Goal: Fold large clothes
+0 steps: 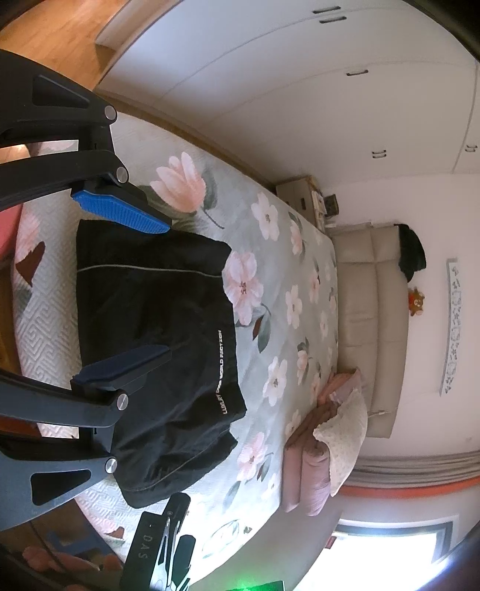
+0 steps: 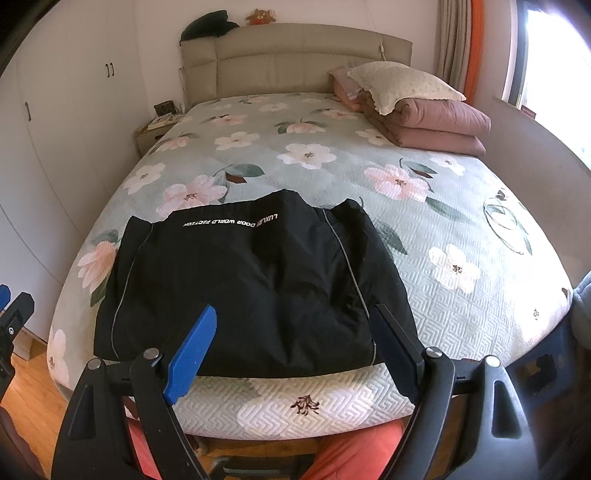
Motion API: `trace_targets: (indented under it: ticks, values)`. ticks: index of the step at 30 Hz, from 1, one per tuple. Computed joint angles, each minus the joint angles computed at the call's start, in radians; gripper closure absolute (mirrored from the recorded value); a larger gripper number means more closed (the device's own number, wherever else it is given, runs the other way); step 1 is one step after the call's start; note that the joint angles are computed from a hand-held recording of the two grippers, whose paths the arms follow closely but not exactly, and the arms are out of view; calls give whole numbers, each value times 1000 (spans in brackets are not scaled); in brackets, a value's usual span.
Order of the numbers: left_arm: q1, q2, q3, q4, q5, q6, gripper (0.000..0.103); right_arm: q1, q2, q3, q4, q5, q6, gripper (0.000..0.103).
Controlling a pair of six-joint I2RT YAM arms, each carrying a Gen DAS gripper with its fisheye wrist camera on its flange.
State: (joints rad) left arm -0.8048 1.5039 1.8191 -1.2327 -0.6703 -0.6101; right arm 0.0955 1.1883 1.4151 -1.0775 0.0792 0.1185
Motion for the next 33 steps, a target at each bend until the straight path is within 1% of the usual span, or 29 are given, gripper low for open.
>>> trace_targets:
  ticks: [3, 10, 14, 17, 28, 33]
  values:
    - [-9, -2, -1, -2, -15, -1, 39, 5, -3, -5, -1, 3, 5, 17]
    - [-14, 1, 1, -9, -10, -16, 39, -7, -1, -5, 0, -7, -3, 17]
    - [-33, 16, 17, -36, -44, -34, 39, -7, -3, -7, -1, -9, -3, 17]
    - [-30, 16, 19, -34, -32, -31, 39, 9, -7, -15, -1, 3, 8, 17]
    - [-32, 14, 23, -55, -59, -53, 39, 29, -10, -23, -5, 17, 25, 17]
    - [-27, 17, 22, -56, -46, -52, 39, 42, -11, -31, -4, 21, 29, 17]
